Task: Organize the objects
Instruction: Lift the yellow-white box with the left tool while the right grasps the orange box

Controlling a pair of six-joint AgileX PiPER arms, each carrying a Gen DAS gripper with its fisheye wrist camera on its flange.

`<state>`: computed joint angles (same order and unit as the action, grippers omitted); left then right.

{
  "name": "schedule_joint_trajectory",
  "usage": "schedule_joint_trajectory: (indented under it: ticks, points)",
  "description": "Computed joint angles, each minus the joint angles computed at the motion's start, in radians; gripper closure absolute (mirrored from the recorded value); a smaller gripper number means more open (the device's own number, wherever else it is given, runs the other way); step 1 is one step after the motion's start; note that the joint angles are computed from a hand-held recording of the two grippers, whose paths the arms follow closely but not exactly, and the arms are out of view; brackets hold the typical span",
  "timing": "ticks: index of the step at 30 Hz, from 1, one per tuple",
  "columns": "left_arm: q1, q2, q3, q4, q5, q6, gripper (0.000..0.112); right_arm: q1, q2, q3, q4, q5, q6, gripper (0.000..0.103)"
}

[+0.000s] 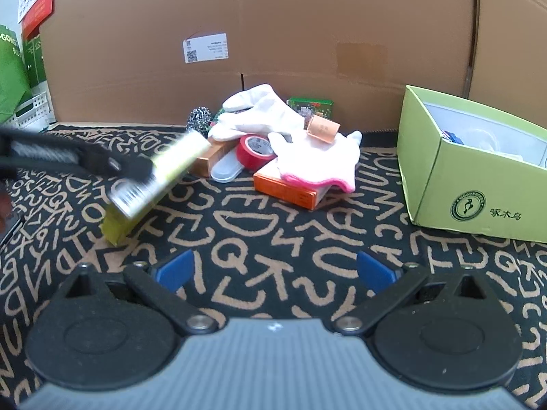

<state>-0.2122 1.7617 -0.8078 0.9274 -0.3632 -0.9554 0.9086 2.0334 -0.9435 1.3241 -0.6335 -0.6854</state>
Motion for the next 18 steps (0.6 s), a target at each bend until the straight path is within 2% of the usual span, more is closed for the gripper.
schedule_joint_trajectory:
  ticks: [2, 4, 5, 7, 11, 13, 16, 18]
  points:
    - [0.024, -0.019, 0.041, -0.020, -0.036, 0.021, 0.064, -0.025, 0.018, -0.032, 0.001, 0.013, -0.006, 0.000]
    - [0.034, -0.040, 0.080, -0.106, -0.050, 0.109, 0.047, -0.070, 0.053, -0.092, 0.005, 0.050, -0.009, 0.000]
    - [0.037, -0.045, 0.093, -0.159, -0.051, 0.161, 0.044, -0.093, 0.069, -0.123, 0.005, 0.073, -0.002, 0.000]
    - [0.047, -0.046, 0.097, -0.160, -0.044, 0.176, 0.042, -0.135, 0.112, -0.193, -0.003, 0.108, 0.015, 0.000]
    - [0.081, -0.013, 0.066, 0.067, -0.059, -0.033, 0.042, -0.164, 0.206, -0.344, 0.144, 0.074, -0.122, 0.007]
    - [0.092, 0.000, 0.062, 0.116, -0.092, -0.078, 0.042, -0.180, 0.236, -0.399, 0.215, 0.071, -0.176, 0.011]
    - [0.065, 0.005, 0.059, 0.074, -0.083, -0.031, 0.039, -0.174, 0.243, -0.405, 0.222, 0.037, -0.187, 0.033]
    - [0.046, 0.018, 0.055, 0.011, -0.083, 0.056, 0.034, -0.165, 0.219, -0.365, 0.203, 0.039, -0.165, 0.033]
